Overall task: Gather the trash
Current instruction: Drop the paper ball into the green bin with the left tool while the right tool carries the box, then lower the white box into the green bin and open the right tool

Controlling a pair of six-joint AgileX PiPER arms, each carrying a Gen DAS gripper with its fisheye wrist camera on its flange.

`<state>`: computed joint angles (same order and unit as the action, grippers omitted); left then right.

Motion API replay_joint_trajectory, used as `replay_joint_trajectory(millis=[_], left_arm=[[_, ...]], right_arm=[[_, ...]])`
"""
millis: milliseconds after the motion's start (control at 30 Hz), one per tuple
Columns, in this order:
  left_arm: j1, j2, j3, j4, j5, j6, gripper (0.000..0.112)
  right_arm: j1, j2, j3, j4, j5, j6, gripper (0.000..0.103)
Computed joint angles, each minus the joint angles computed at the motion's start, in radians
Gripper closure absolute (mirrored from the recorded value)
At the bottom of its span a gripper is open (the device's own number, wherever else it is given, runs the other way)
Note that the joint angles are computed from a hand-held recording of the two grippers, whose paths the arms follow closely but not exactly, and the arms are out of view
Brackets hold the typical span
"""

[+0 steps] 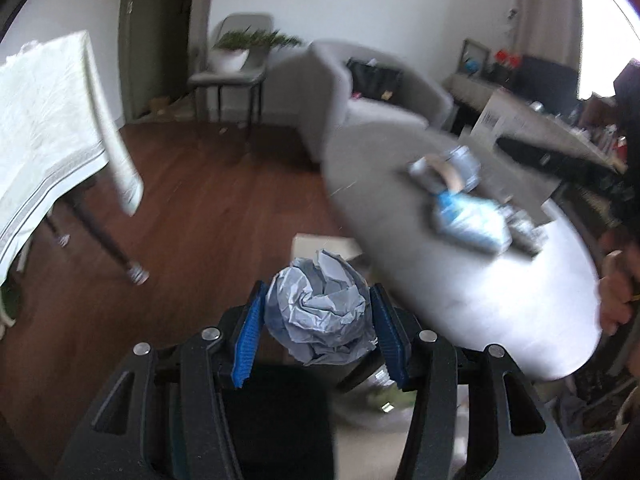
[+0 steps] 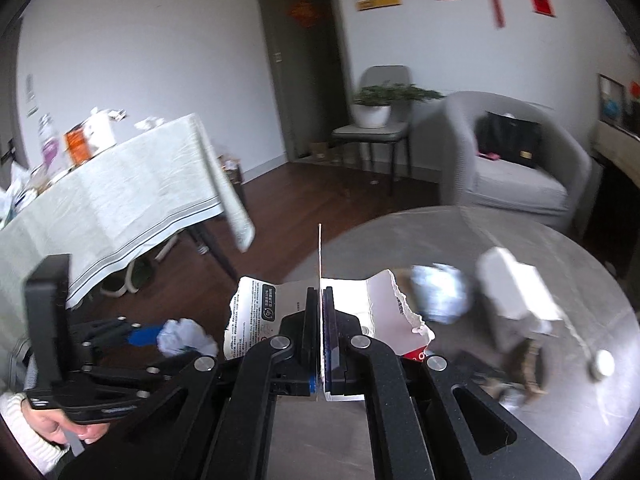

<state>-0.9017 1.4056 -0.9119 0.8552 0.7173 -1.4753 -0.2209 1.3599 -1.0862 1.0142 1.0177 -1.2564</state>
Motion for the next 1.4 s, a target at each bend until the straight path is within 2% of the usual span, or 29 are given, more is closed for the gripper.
replay_joint_trajectory(millis=[333, 500, 633, 733, 967, 1167, 1400], left_arm=[[0.298, -0.031, 0.200, -0.538, -0.166, 0.510, 0.056], [0.342, -0.025, 0.252, -0.653, -0.154, 0.650, 0.052], [0.419, -0.041, 0.306, -0.760, -0.188, 0.811, 0.044], [0.449, -0.079, 0.322, -0.784, -0.165, 0.860, 0.040], [0.491, -0.222, 0.375, -0.692, -0.124, 0.800, 0.040], [0.532, -0.362, 0.388, -0.612, -0.083, 0.750, 0.046], [0.489, -0.488, 0.351, -0.489, -0.030, 0.616, 0.051]], right_arm=[[0.321, -0.028, 0.058, -0.095, -0.162, 0.140, 0.101], [0.482, -0.017, 0.079, -0.183, -0.254, 0.253, 0.101], [0.580, 0.017, 0.091, -0.248, -0.311, 0.332, 0.101], [0.629, 0.035, 0.093, -0.302, -0.343, 0.381, 0.101], [0.734, 0.090, 0.112, -0.469, -0.440, 0.531, 0.101], [0.792, 0.164, 0.123, -0.535, -0.472, 0.600, 0.101], [0.856, 0.258, 0.138, -0.597, -0.503, 0.669, 0.101]])
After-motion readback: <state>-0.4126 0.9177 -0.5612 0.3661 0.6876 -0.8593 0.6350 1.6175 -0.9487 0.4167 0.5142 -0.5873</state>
